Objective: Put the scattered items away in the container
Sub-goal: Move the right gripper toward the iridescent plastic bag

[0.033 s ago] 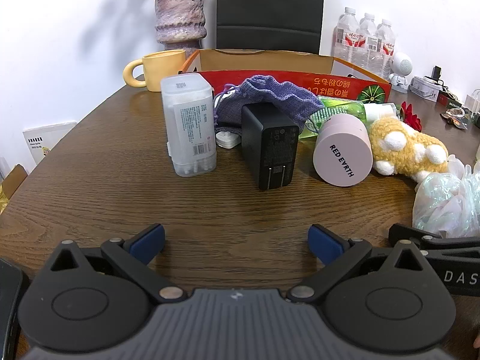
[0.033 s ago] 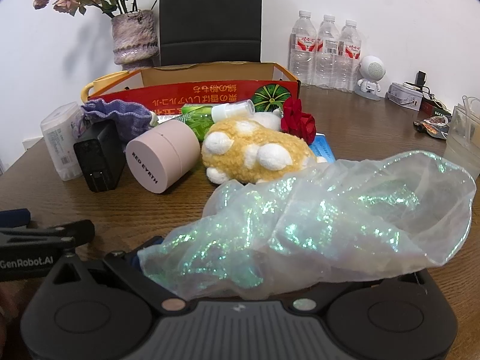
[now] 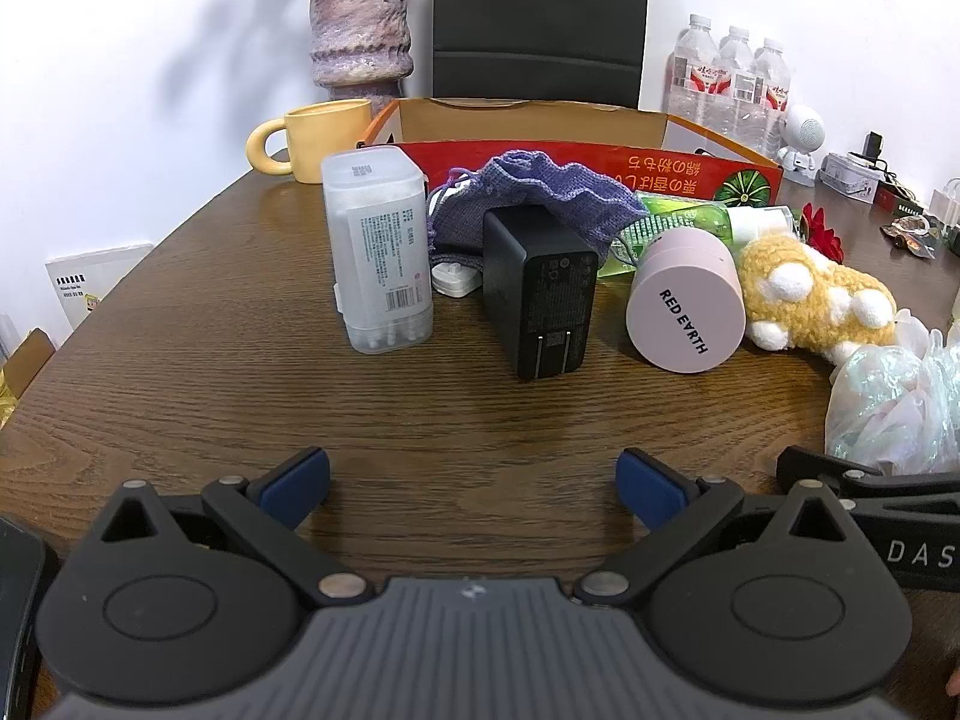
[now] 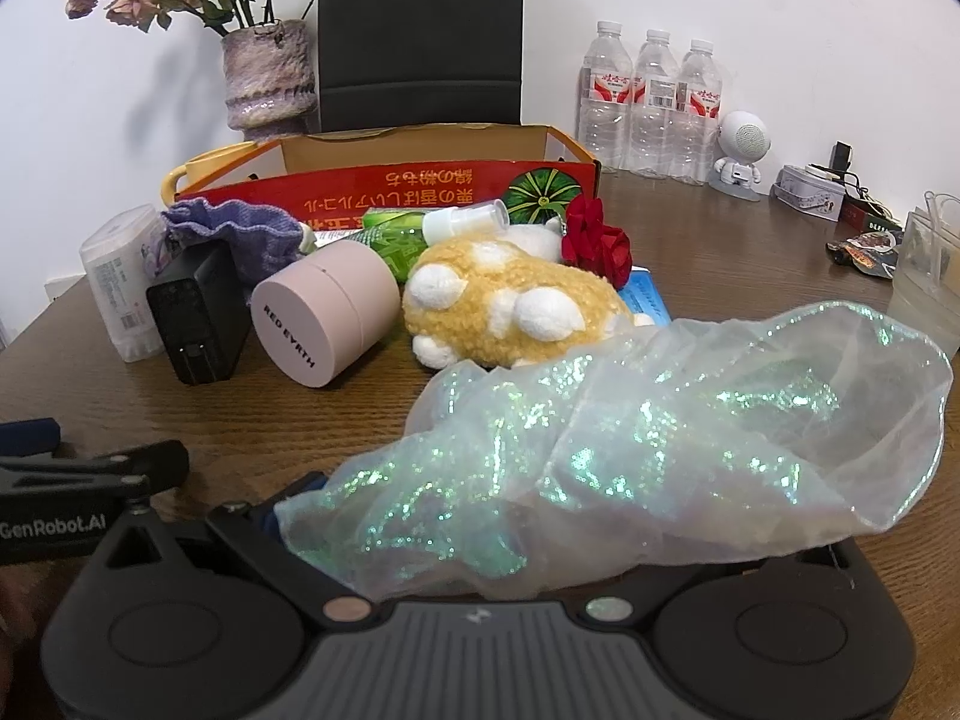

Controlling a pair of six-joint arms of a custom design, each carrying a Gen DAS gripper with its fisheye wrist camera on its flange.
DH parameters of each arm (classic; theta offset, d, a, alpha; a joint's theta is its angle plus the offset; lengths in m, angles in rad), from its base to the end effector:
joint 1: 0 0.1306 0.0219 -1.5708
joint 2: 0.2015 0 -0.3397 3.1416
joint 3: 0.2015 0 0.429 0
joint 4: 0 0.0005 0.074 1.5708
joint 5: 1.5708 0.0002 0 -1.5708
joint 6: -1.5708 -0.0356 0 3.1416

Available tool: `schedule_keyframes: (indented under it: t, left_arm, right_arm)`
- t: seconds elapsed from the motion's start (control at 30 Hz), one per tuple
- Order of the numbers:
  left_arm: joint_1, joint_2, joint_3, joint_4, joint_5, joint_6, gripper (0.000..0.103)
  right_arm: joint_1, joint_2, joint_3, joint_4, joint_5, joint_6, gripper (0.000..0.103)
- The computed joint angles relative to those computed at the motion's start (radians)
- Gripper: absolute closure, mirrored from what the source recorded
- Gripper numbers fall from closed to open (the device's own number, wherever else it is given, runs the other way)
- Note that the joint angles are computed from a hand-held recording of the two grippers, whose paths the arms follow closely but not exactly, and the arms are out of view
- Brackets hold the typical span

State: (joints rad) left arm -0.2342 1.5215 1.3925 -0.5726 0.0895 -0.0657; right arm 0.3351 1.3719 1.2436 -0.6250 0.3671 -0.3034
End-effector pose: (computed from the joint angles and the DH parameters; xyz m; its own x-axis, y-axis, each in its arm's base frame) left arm 0.5656 -0.1387 0.3404 -0.6069 0.2120 -0.7659 0.3381 0.9411 -0.0074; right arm 0.5014 0.1606 0.3419 -0.6343 0.0744 -0.7695 0.1360 0.9906 -0.0164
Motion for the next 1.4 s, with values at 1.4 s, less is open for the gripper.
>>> schedule_keyframes:
  t: [1.4]
  left_arm:
    - [0.0, -0.001, 0.001, -0.002, 0.0, 0.002, 0.0]
  right_arm:
    - [0.029, -0.136, -0.052, -0.185, -0.051, -0.035, 0.0]
